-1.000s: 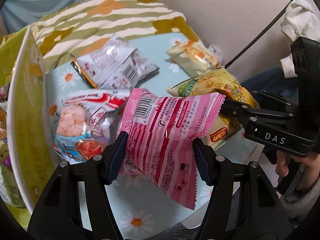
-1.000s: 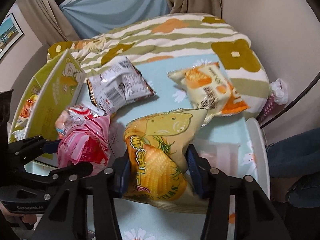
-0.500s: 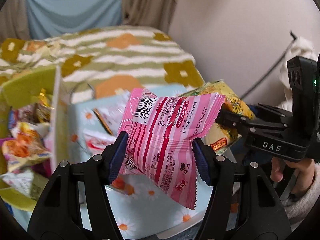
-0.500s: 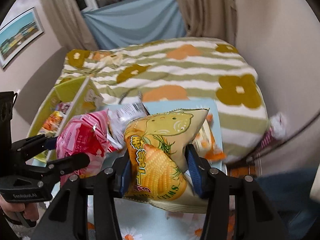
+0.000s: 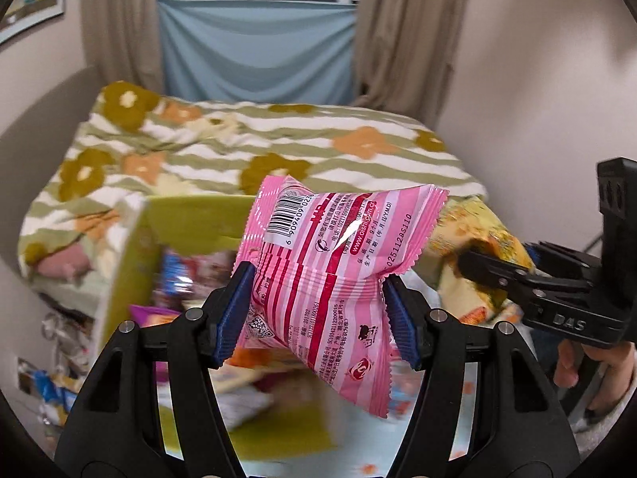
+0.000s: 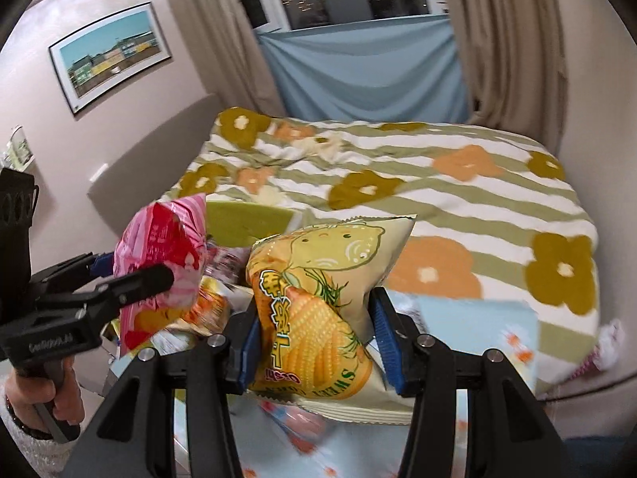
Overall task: Organize snacks
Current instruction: 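Carry both bags over the box and open both tools to drop them in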
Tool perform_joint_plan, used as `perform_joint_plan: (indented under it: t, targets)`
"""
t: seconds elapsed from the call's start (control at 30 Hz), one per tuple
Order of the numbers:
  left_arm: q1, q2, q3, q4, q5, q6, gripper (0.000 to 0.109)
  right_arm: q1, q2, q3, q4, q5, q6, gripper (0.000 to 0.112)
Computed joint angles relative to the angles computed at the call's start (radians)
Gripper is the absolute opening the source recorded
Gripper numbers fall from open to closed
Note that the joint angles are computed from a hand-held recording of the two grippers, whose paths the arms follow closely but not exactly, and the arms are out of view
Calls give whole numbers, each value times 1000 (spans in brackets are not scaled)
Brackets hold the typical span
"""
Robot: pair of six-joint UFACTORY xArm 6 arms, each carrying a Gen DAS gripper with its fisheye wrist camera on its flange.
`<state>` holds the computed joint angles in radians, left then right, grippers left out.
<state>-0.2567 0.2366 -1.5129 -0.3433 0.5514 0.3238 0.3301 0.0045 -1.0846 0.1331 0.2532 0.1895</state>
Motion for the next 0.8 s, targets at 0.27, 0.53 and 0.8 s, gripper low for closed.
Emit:
perform_joint_plan:
  t: [0.27, 0.53, 0.8]
  targets:
    - [122, 236, -270, 29, 104, 32, 62, 57, 255, -287, 7, 48, 68, 46]
    - [161, 517, -630, 65, 265, 40, 103, 71, 412, -472, -158, 116, 268, 46]
    - [186, 442, -511, -14, 270, 127, 103, 76, 445, -522, -286, 175, 437, 46]
